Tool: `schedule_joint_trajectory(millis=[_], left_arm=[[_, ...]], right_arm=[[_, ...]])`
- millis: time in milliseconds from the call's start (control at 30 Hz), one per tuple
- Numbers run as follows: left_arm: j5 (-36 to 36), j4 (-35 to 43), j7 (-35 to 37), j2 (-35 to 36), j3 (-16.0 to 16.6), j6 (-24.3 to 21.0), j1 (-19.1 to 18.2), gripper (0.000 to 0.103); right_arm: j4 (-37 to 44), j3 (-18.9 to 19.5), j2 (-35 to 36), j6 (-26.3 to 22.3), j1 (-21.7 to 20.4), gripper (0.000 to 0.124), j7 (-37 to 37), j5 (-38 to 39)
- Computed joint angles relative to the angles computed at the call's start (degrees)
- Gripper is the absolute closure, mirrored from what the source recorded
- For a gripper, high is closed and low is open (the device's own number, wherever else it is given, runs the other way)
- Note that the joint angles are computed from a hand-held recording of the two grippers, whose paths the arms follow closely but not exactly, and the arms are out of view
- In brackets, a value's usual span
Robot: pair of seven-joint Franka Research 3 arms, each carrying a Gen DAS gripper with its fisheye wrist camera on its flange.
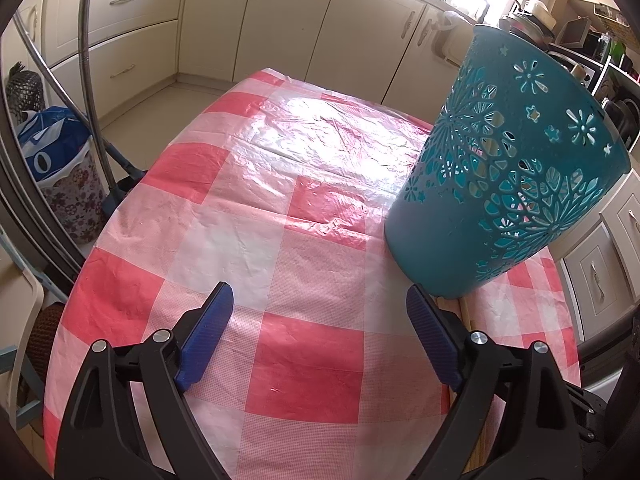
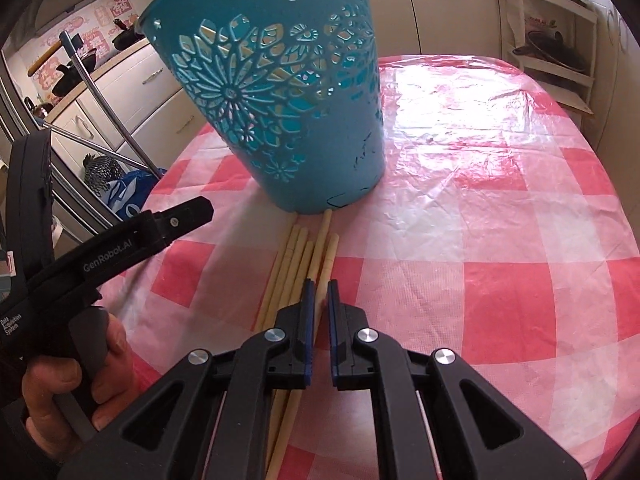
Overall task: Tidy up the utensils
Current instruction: 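Bring the right tool back down beside the chopstick bundle, then lower the open left tool onto the chopsticks beside the basket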
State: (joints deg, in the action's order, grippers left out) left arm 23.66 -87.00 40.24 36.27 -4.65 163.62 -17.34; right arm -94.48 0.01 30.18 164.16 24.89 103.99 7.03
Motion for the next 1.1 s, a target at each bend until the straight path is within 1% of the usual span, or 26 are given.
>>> schedule_joint_trajectory(millis=[100,167,267,333,367,400,500,533,567,667,767,867,1033,1100], left_arm=[[0.0,0.2,0.1,0.1,0.0,-0.3,-0.1,0.018],[0.0,0.2,0.3,0.1,-0.1,-0.4,0.0,0.018],[0.1,0.2,0.6,-0.1,-0.1,-0.7,-0.1,0.018],[-0.2,0.0,2.1,-0.4,-1.1,-1.1,0.5,0.018],[-0.7,-0.2,4.1,-0.5,-2.3,-1.3,1.2,0.018],[-0.6,-0.9,5.6,-1.0,-2.9,-1.2,1.2,0.018],[-0.2,-3.1,7.5,-2.4,-3.3,0.1,0.3,0.018],[-0.1,-3.2,8.5,-2.6,-3.6,-0.3,0.0,0.018],[0.4,-3.1,8.9,-2.7,-3.3,-1.0,-0.8,0.018],[2.8,-1.9,8.6,-2.6,-1.2,-3.3,-3.4,0.018],[2.7,-0.7,8.2,-2.2,-1.4,-6.3,-3.7,0.018],[1.8,0.8,9.2,-1.3,-2.2,-9.0,-3.1,0.018],[4.0,3.4,10.2,0.0,-1.4,-12.3,-4.7,0.019],[5.0,3.7,9.3,0.1,-0.7,-12.8,-5.4,0.02]], right_arm=[[0.7,-3.3,0.3,-1.1,3.0,0.116,1.7,-4.2],[1.3,-4.0,0.3,-2.7,3.8,0.116,1.9,-6.5],[0.8,-1.6,-0.7,-4.8,1.5,0.116,-0.8,-5.9],[-1.1,-0.9,-2.1,-4.8,0.7,0.116,-1.8,-5.5],[-2.4,-1.0,-2.9,-4.3,0.5,0.116,-1.8,-5.4],[-4.0,-0.7,-3.9,-3.4,0.0,0.116,-1.8,-4.9],[-7.5,1.7,-5.6,-0.5,-2.7,0.117,-3.2,-0.6],[-7.9,2.5,-5.7,0.1,-3.4,0.117,-4.0,0.8],[-8.2,3.2,-5.8,0.7,-4.1,0.117,-4.8,2.2],[-8.8,4.5,-6.0,1.7,-5.2,0.117,-6.9,5.2],[-9.1,5.9,-6.0,2.2,-6.4,0.117,-9.2,8.3],[-9.1,5.7,-6.1,2.2,-6.3,0.117,-10.4,9.6],[-9.1,5.5,-6.1,2.1,-6.2,0.117,-11.3,11.0],[-9.3,5.4,-6.3,2.1,-6.0,0.117,-11.5,11.2]])
